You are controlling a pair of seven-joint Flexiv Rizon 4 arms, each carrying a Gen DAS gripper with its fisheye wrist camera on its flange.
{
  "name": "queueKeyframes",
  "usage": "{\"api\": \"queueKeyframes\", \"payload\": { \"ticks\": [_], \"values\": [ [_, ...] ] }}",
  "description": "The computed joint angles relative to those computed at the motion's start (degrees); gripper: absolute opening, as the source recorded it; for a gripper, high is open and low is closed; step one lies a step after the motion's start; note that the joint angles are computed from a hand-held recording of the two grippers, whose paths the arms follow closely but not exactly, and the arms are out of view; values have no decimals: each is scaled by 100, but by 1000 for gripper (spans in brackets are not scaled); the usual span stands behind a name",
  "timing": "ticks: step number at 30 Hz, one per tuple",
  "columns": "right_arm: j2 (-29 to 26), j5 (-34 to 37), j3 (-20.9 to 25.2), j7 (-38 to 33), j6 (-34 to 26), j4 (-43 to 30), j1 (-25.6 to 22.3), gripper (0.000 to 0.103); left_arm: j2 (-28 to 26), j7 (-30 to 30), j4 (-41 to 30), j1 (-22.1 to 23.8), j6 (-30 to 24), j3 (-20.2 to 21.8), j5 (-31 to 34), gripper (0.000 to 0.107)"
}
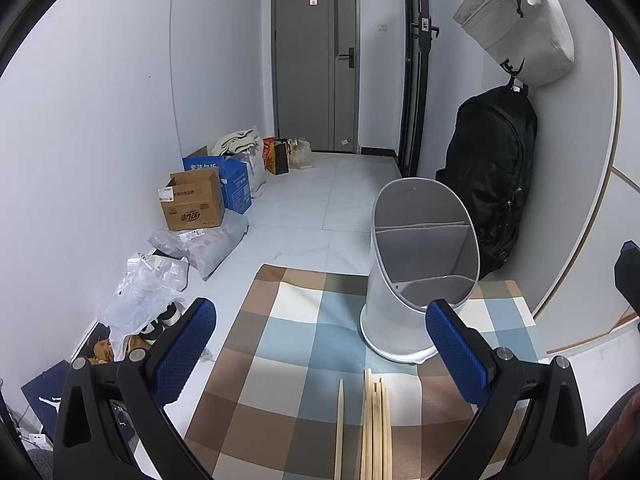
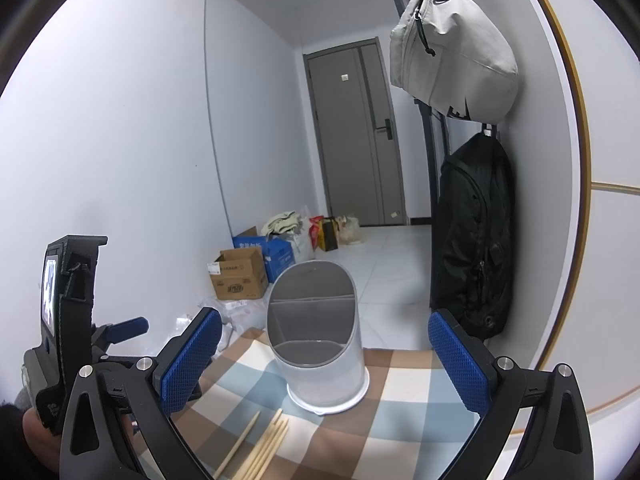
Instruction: Organize utensils
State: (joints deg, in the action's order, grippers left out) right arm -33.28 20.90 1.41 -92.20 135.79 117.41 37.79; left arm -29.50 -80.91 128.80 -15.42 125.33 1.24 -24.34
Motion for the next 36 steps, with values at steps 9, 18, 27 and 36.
{"api": "queueKeyframes", "payload": {
  "ticks": [9,18,27,36],
  "values": [
    [32,-43,26,18,-21,25,-38,103,-10,8,-1,-30,-7,20,-48,102],
    [58,-45,20,34,-63,46,-35,103,-10,-12,-21,2,-87,14,-39,102],
    [-7,-44,-66,16,-191,-48,17,103,-4,-90,-68,89,-332,8,61,102],
    [-87,-108,-215,36,-664,-184,94,103,-5,-38,-148,85,-969,191,66,102]
  ]
}}
